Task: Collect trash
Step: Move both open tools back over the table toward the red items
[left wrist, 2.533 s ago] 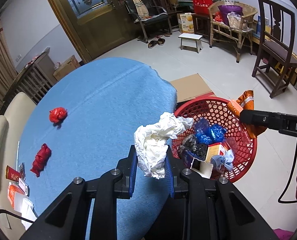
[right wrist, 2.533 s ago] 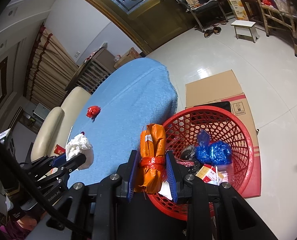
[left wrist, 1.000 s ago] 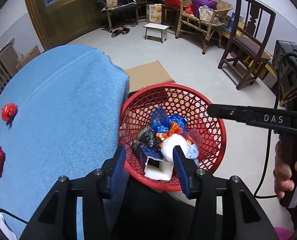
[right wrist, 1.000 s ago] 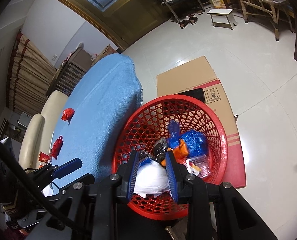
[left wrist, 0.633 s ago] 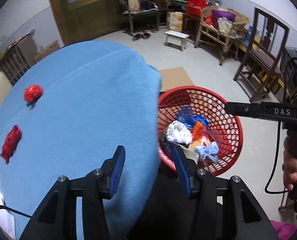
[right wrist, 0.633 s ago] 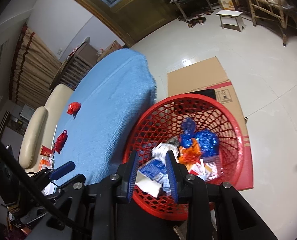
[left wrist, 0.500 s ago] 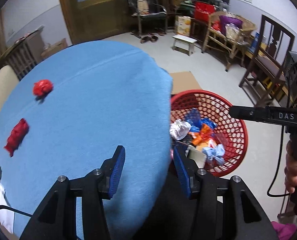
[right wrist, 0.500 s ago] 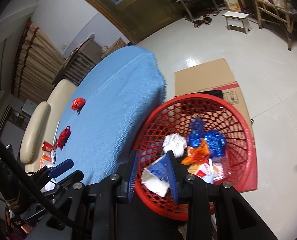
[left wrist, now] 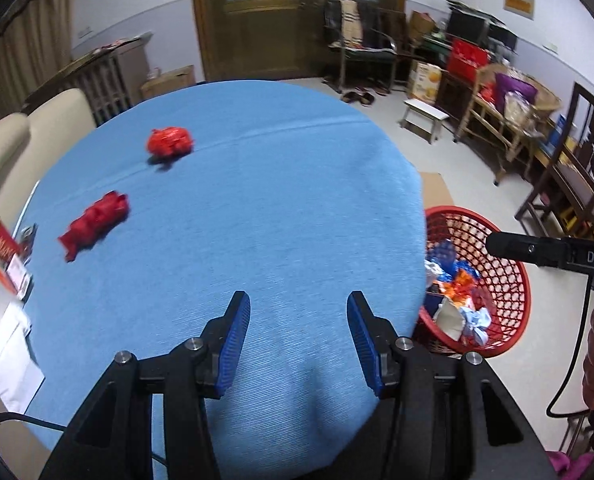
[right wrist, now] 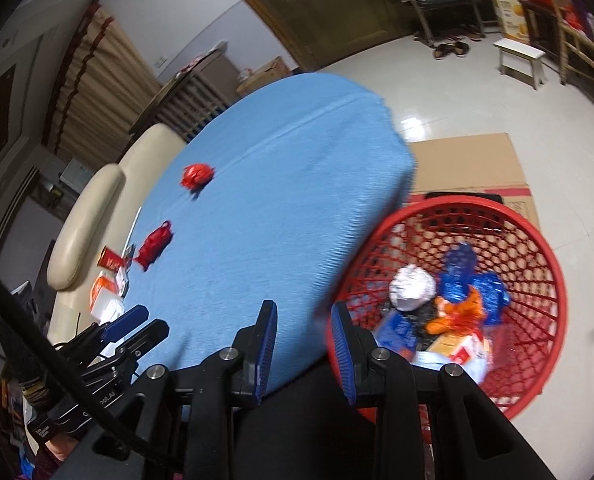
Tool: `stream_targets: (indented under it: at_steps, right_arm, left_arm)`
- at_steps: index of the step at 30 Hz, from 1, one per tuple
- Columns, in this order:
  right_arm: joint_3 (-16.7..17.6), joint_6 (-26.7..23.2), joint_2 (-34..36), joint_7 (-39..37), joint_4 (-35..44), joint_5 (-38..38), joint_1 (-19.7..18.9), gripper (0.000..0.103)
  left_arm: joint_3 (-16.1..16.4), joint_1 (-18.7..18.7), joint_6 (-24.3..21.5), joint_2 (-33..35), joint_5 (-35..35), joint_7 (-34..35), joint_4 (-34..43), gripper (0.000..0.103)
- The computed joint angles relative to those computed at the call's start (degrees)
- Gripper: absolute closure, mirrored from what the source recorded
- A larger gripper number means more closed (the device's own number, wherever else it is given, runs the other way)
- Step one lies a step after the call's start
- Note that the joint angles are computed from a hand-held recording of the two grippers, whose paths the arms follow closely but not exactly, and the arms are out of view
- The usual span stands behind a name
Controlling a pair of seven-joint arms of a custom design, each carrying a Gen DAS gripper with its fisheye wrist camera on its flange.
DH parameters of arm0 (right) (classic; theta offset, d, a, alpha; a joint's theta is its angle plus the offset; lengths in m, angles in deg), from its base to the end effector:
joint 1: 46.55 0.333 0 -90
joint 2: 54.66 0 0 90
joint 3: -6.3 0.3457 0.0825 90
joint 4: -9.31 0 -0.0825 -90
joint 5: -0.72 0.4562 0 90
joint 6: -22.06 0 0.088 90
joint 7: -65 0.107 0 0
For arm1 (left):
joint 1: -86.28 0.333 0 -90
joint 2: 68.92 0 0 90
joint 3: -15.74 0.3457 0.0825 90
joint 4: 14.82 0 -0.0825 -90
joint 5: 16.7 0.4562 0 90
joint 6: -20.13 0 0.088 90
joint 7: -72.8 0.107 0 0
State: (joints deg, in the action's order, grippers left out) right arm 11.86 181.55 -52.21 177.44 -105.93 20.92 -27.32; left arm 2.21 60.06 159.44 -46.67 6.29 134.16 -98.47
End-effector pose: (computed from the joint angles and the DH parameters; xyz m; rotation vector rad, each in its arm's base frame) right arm 0.6197 0.2682 0.5124 -1.4670 1.8785 -0.0467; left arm 0.6353 -0.4850 0.5423 -1.5077 2.2136 -0.7350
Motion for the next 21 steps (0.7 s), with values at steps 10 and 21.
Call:
stream_targets:
  at_steps: [10,21]
  right_arm:
    - [1.34,-1.68,5.46,-5.5,9.16,0.08,2.2,0.071]
    - [0.17,-0.59,10.8,-1.16,17.18,-9.69,5.92,0.03]
  left_arm:
    - [2.35,2.26,4.38,-8.17,6.12,-10.76,-10.12,0.051]
    - [2.62,7.78,4.35,-17.34,15.01,-24.73,-21.25,0.051]
